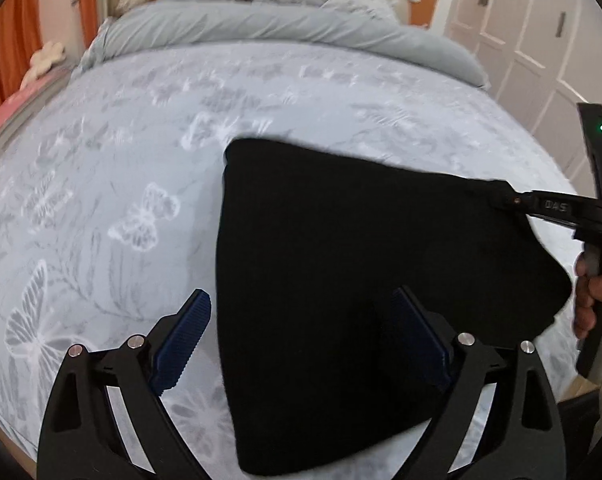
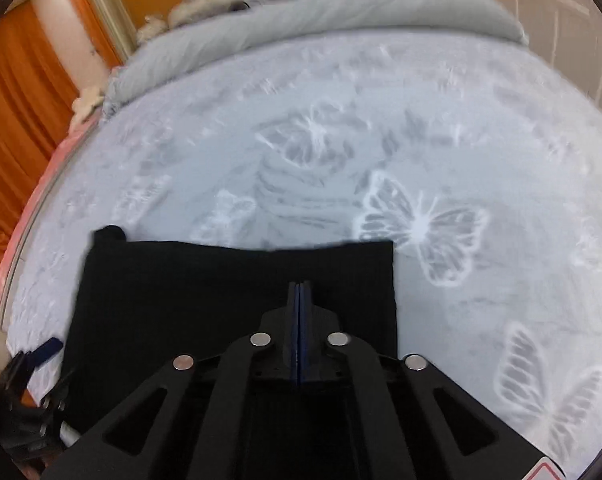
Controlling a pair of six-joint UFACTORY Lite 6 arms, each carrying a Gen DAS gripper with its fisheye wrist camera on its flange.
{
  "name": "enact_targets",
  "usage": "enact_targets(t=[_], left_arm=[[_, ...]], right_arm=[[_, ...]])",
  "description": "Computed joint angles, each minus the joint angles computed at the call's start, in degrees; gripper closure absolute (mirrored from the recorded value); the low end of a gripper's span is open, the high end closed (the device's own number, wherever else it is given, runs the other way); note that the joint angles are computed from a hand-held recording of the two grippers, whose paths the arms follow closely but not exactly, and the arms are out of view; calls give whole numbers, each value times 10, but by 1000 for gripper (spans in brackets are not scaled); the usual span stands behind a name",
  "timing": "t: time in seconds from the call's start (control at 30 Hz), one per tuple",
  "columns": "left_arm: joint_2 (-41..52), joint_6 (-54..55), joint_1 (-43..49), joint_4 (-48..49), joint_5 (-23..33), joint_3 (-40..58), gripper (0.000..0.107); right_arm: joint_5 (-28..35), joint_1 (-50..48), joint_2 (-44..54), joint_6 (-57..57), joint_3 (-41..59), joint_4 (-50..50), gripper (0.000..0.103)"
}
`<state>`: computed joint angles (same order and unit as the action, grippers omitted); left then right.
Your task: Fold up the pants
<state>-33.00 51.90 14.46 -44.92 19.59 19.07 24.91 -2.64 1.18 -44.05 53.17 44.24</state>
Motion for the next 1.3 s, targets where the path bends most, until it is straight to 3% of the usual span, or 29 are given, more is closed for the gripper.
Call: enact_targets(t=[0.1, 0.13, 0.2, 0.27, 0.37, 0.4, 0.47, 0.5, 0.53, 0.87, 0.97, 1.03, 1.13, 1.17, 1.3], left_arm=[[-105, 16, 55, 30, 48, -36, 12], [-125, 32, 74, 30, 58, -48, 11], [-120, -8, 64, 87, 29, -65, 11], [-73, -22, 58, 111, -2, -75, 11], [-102, 54, 115, 57, 51, -81, 11], [-114, 62, 127, 51, 64, -82, 11], [-124, 73, 154, 43, 98, -77, 11], [-116, 71, 153, 41, 101, -74, 11], [-104, 65, 154, 41, 106, -69, 11], [-117, -3, 141, 91, 115, -67, 11], [-123, -20, 132, 98, 122, -63, 11], [-130, -50, 111, 117, 118, -62, 11], [-138, -58, 101, 119, 124, -63, 11], [-139, -46, 108, 109, 131, -60, 11], [-94, 95, 220, 3, 228, -27, 11]], right_arm=[[98, -44, -113, -96, -96, 38, 94], [113, -59, -124, -111, -124, 37, 98], [88, -79, -122, -165, -180, 59, 103], [118, -108, -142, -196, -188, 96, 103], [134, -150, -221, -188, -214, 79, 98], [139, -165, -244, -183, -222, 73, 91], [147, -192, -262, -183, -235, 79, 67], [145, -199, -272, -163, -240, 76, 48], [143, -205, -266, -167, -242, 92, 45], [161, -221, -259, -187, -252, 114, 41], [172, -215, -251, -185, -244, 132, 33], [147, -186, -241, -164, -240, 130, 32], [66, -113, -199, -67, -236, 39, 32], [55, -107, -179, -62, -239, 32, 32], [121, -171, -174, -112, -234, 68, 32]])
